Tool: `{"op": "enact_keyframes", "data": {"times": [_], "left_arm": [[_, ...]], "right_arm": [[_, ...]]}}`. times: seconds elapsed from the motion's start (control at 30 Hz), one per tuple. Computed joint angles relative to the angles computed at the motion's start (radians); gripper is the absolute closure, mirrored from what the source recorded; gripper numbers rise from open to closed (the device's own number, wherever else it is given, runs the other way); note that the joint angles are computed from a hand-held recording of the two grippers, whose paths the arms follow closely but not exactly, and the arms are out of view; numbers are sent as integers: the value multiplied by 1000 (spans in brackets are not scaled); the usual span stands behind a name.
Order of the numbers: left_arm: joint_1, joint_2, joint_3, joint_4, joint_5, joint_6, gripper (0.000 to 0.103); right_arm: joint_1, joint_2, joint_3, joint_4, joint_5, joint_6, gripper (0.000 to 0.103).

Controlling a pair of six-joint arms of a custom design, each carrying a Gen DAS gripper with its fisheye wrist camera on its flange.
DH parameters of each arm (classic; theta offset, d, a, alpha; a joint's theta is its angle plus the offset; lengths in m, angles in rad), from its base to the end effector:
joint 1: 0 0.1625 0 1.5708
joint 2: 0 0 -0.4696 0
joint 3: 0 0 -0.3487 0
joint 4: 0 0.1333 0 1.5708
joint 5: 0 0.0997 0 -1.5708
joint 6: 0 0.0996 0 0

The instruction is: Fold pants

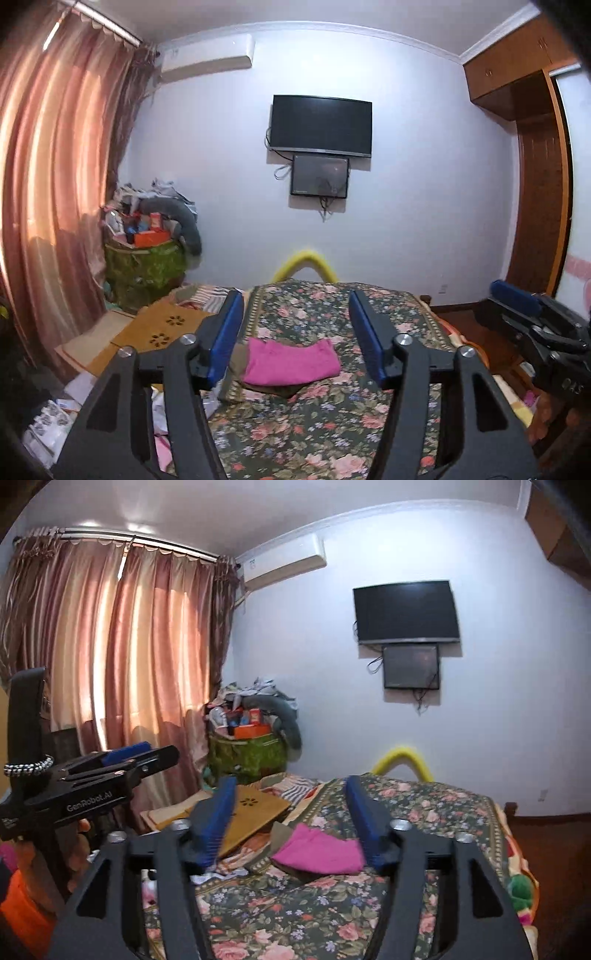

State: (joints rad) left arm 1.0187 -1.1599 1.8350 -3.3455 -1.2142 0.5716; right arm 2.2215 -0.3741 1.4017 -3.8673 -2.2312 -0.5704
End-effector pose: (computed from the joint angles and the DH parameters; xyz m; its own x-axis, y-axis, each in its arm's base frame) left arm -0.1654 -0.5890 0.4215 -0.6794 0.3997 -0.6153 0.7201 0.2025 -0.6637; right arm 0.4949 -0.5308 0.1074 -0.7302 -0.1382 0.6691 -0.6825 0.1924 -0.7051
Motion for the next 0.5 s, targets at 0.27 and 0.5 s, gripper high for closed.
{"op": "enact_keyframes", "data": {"times": [0.27, 0.5], "left_arm": [[-10, -60, 76, -18, -8, -47, 6], [-21, -83, 109, -56, 17, -51, 0]], "right_arm": [[20, 20, -15, -49, -56, -23, 0], [30, 17, 13, -93, -76, -6, 0]]}}
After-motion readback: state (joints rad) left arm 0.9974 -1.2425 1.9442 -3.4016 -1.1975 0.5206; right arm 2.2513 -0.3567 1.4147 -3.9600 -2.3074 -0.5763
